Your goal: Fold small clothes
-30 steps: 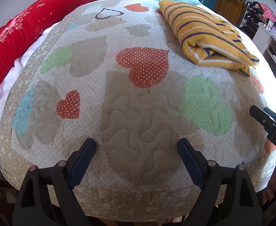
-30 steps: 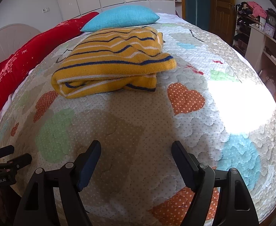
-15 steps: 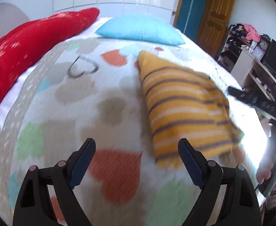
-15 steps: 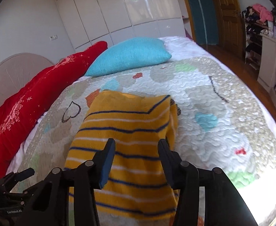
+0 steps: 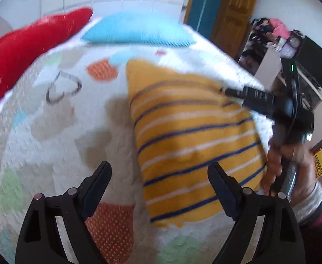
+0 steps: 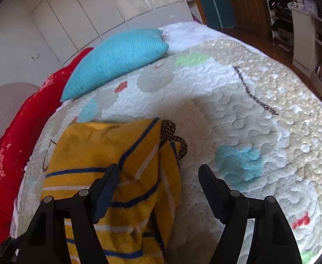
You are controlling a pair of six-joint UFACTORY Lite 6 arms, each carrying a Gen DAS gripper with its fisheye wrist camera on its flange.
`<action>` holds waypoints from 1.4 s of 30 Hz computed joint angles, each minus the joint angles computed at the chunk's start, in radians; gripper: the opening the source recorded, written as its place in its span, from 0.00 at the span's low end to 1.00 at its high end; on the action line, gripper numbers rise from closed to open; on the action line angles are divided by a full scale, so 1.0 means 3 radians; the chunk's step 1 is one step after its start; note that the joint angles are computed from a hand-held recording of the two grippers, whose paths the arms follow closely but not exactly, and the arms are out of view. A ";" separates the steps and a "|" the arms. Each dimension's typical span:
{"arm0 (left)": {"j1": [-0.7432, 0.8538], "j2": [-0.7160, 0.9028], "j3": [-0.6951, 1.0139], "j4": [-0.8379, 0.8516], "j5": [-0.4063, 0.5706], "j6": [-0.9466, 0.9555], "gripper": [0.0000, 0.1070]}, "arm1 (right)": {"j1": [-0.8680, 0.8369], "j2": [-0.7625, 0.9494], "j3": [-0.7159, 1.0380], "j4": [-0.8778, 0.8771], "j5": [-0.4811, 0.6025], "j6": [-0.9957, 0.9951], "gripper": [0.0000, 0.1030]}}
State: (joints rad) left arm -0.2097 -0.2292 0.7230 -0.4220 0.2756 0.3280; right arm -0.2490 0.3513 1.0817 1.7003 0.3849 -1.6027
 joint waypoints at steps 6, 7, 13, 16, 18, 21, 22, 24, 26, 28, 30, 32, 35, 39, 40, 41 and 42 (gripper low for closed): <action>-0.0286 0.1331 0.1234 0.1773 -0.0115 -0.1759 0.86 | -0.0298 -0.1006 -0.1240 0.0423 0.0733 -0.0821 0.42; -0.0306 0.1665 0.1512 0.1964 -0.0018 -0.1933 0.86 | -0.0257 -0.1033 -0.1343 0.0451 0.0745 -0.0980 0.39; -0.0313 0.2059 0.1991 0.1448 0.0293 -0.1582 0.87 | -0.0414 -0.0473 -0.1380 0.0683 0.1070 -0.1461 0.48; -0.0476 0.1930 0.2092 0.1892 0.0280 -0.1960 0.87 | -0.0657 -0.0145 -0.1154 0.0341 0.1399 -0.1082 0.54; -0.0609 0.2246 0.2530 0.2355 0.0457 -0.2310 0.87 | -0.0745 -0.0024 -0.1052 0.0189 0.1529 -0.0904 0.54; -0.0703 0.3179 0.3572 0.2454 0.0923 -0.2254 0.90 | -0.0742 -0.0025 -0.1047 0.0153 0.1532 -0.0864 0.56; -0.0690 0.3479 0.3921 0.2374 0.1103 -0.2175 0.95 | -0.0729 -0.0042 -0.1061 0.0157 0.1503 -0.0872 0.56; -0.0633 0.3712 0.4325 0.2150 0.1341 -0.2158 0.96 | -0.0705 -0.0038 -0.1057 0.0167 0.1467 -0.0877 0.58; -0.0596 0.3573 0.4210 0.2024 0.1284 -0.2157 0.96 | -0.0704 0.0004 -0.1028 0.0144 0.1503 -0.0860 0.62; -0.0583 0.3130 0.3689 0.2040 0.0962 -0.2288 0.96 | -0.0731 0.0059 -0.0987 0.0097 0.1566 -0.0824 0.64; -0.0554 0.2786 0.3251 0.1972 0.0762 -0.2307 0.96 | -0.0758 0.0109 -0.0945 0.0070 0.1609 -0.0800 0.64; -0.0515 0.2544 0.2824 0.2032 0.0605 -0.2455 0.96 | -0.0779 0.0135 -0.0932 0.0058 0.1647 -0.0791 0.65; -0.0433 0.2505 0.2447 0.2108 0.0489 -0.2568 0.96 | -0.0820 0.0109 -0.0968 0.0028 0.1687 -0.0788 0.66; -0.0273 0.2132 0.2043 0.1652 0.0328 -0.2290 0.96 | -0.0737 -0.0081 -0.1090 0.0083 0.1514 -0.0821 0.69; -0.0300 0.1937 0.1885 0.1837 0.0272 -0.2485 0.96 | -0.0695 -0.0227 -0.1183 0.0124 0.1402 -0.0847 0.72; -0.0356 0.1699 0.1692 0.2161 0.0207 -0.2808 0.96 | -0.0656 -0.0414 -0.1323 0.0224 0.1312 -0.0952 0.74; -0.0419 0.1371 0.1455 0.2509 0.0173 -0.3109 0.96 | -0.0615 -0.0614 -0.1474 0.0356 0.1226 -0.1095 0.74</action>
